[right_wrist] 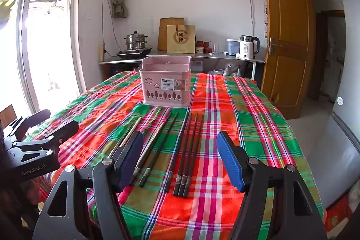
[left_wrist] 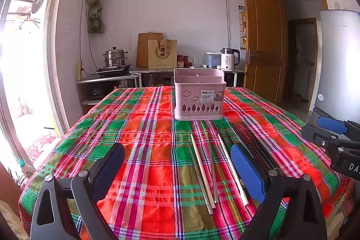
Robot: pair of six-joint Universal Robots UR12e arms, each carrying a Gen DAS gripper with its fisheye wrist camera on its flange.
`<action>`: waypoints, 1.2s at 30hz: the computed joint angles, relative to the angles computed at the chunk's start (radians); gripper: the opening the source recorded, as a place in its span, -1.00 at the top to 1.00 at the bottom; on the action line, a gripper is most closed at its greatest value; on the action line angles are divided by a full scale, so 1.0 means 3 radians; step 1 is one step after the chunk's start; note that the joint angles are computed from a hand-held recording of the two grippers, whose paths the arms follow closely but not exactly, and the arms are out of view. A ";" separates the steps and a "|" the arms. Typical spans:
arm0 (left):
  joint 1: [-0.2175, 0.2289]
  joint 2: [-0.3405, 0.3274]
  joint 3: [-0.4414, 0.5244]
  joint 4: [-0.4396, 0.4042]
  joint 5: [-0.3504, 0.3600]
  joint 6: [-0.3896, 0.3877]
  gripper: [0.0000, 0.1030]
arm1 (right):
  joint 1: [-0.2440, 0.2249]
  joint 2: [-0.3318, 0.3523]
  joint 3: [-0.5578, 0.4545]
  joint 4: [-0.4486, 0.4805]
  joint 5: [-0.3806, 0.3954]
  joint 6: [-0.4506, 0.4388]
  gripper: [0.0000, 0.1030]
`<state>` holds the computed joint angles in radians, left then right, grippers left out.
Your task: Organize utensils
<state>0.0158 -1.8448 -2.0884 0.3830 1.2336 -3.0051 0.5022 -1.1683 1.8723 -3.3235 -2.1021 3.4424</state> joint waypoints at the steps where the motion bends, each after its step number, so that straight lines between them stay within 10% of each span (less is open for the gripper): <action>1: 0.0000 0.0000 0.0000 -0.0002 -0.0002 0.0001 -0.87 | 0.0001 0.0001 -0.0003 0.0005 -0.0001 0.0000 -0.32; 36: 0.0016 0.0040 -0.0004 -0.0081 -0.0056 0.0015 -0.86 | 0.0002 -0.0004 -0.0016 0.0040 -0.0005 0.0002 -0.32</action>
<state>0.0205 -1.8327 -2.0897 0.3588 1.2167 -3.0005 0.5027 -1.1695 1.8676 -3.3115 -2.1038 3.4429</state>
